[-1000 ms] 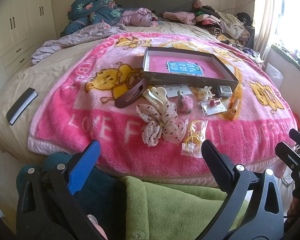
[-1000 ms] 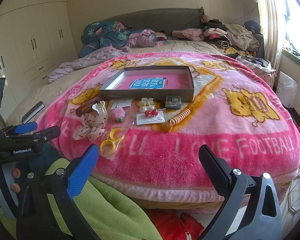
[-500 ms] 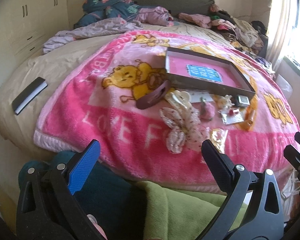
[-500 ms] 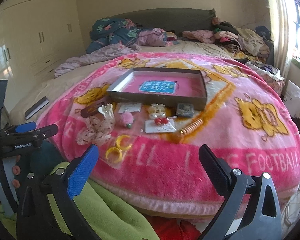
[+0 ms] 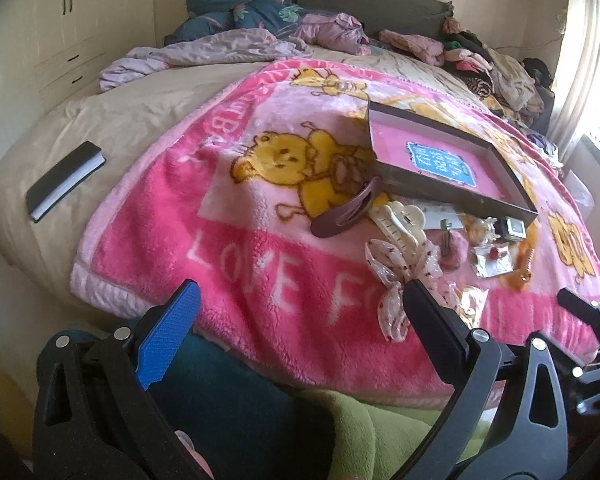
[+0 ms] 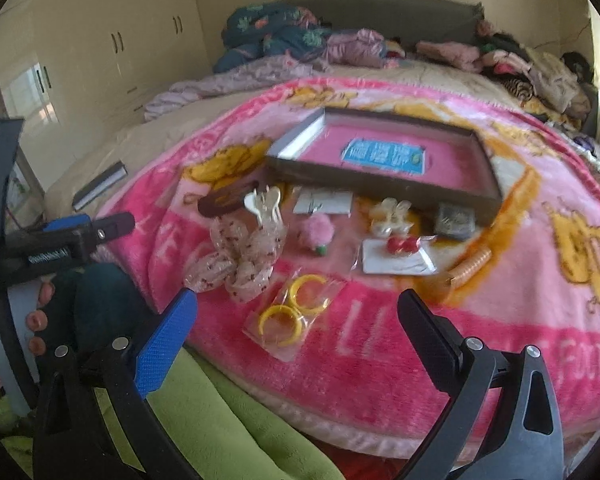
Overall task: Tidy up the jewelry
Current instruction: 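Grasp the sheer polka-dot bow with the left tool while the right tool grasps the yellow bangle bag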
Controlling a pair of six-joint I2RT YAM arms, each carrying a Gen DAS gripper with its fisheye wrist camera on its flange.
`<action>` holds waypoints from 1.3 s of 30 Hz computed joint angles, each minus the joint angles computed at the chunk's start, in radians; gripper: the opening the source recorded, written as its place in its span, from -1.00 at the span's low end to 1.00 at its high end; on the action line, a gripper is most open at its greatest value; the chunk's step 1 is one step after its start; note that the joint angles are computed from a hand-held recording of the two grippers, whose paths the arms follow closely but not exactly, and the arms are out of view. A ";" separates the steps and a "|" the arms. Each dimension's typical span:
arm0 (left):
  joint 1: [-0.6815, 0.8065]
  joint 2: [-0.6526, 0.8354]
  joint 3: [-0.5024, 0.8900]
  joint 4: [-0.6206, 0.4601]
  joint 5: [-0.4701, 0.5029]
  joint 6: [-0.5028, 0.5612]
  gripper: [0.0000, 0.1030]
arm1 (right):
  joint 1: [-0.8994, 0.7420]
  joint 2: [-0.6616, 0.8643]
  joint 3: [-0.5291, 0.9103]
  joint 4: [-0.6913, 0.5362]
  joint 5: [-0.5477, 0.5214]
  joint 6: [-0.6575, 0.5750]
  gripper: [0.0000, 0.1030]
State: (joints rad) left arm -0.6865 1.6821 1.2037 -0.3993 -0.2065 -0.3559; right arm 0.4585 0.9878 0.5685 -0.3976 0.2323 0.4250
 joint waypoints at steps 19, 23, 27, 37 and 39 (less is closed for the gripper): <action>-0.010 0.343 0.281 -0.071 0.273 0.083 0.57 | -0.159 0.398 -0.015 0.293 -0.159 -0.090 0.62; -0.010 0.387 0.311 -0.081 0.322 0.070 0.33 | -0.165 0.429 -0.030 0.346 -0.150 -0.100 0.21; -0.017 0.410 0.321 -0.068 0.344 0.074 0.01 | -0.210 0.389 -0.074 0.392 -0.176 -0.137 -0.19; -0.026 0.405 0.318 -0.042 0.336 0.106 -0.46 | -0.328 0.234 -0.170 0.401 -0.260 -0.180 -0.25; -0.028 0.392 0.309 -0.032 0.317 0.113 -0.47 | -0.356 0.203 -0.175 0.385 -0.278 -0.189 -0.25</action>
State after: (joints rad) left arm -0.7146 2.0743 1.5131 -0.4314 0.1103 -0.2428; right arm 0.1024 1.1911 0.3935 -0.0127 -0.0454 0.2363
